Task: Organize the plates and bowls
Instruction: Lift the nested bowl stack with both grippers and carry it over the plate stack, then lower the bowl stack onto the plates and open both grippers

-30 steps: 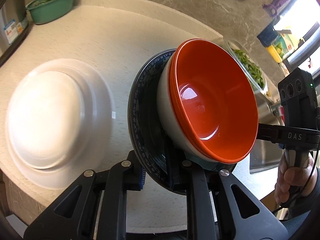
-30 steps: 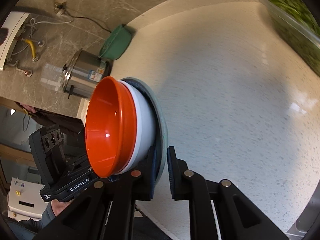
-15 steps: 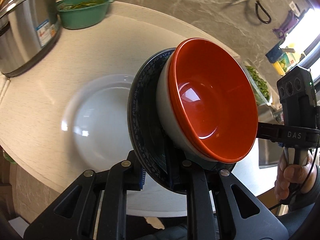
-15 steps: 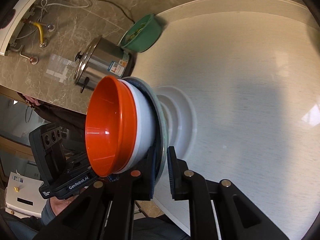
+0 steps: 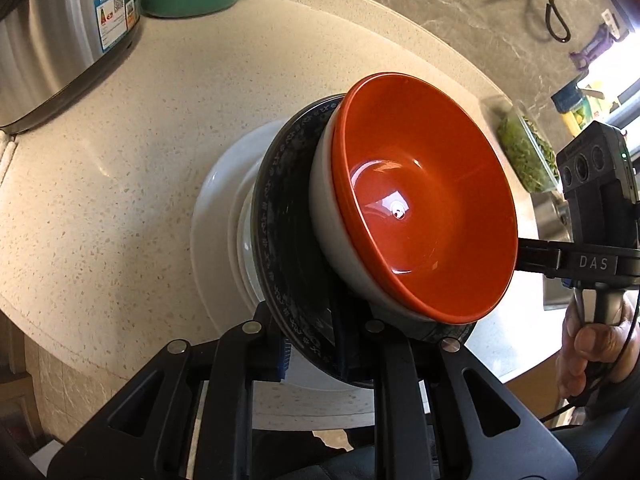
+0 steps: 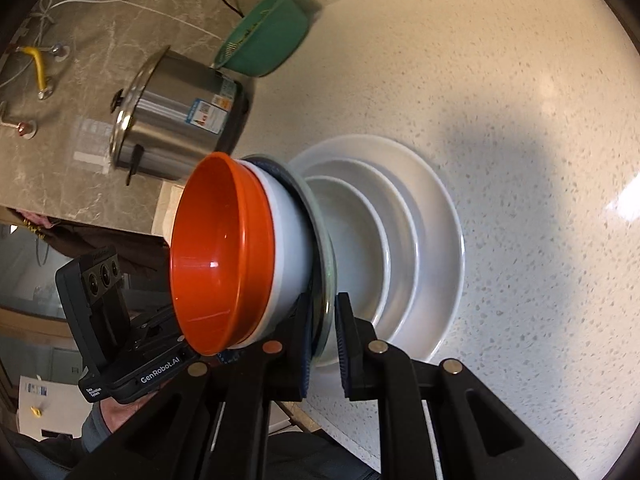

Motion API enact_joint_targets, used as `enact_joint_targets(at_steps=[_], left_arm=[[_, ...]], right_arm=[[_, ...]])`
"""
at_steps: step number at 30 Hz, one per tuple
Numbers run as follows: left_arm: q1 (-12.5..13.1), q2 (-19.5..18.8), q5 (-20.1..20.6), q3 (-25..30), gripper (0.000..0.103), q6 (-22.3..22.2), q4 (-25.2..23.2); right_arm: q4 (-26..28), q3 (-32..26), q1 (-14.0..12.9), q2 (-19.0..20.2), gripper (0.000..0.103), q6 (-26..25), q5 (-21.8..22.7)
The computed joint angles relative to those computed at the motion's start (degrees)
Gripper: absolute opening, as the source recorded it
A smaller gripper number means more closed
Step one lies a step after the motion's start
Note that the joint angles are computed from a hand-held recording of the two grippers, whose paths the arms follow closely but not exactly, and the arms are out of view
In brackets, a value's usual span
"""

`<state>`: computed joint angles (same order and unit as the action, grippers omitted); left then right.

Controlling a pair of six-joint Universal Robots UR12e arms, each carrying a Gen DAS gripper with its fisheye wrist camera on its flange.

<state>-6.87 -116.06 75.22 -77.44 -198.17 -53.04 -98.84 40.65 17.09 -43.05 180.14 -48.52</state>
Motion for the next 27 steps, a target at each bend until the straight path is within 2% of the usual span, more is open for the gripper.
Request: enact_joint_targets(at_steps=[15,25,27], left_arm=[[0.80,-0.43,-1.37,-1.05,0.016,4.37,-0.78],[-0.06,-1.54,-0.41,0.49,0.018,3.75,-1.24],[-0.39,-2.01,-0.67,1.08,0.021,3.88,-1.27]], right_arm=[[-1.73,0.71,0.44,0.39,0.014,3.38,-3.17],[-4.14,1.97,0.40,-0.09,0.014,4.81,-3.44],[-4.74,2.31,0.41,-0.28,0.013,5.43,-3.70]])
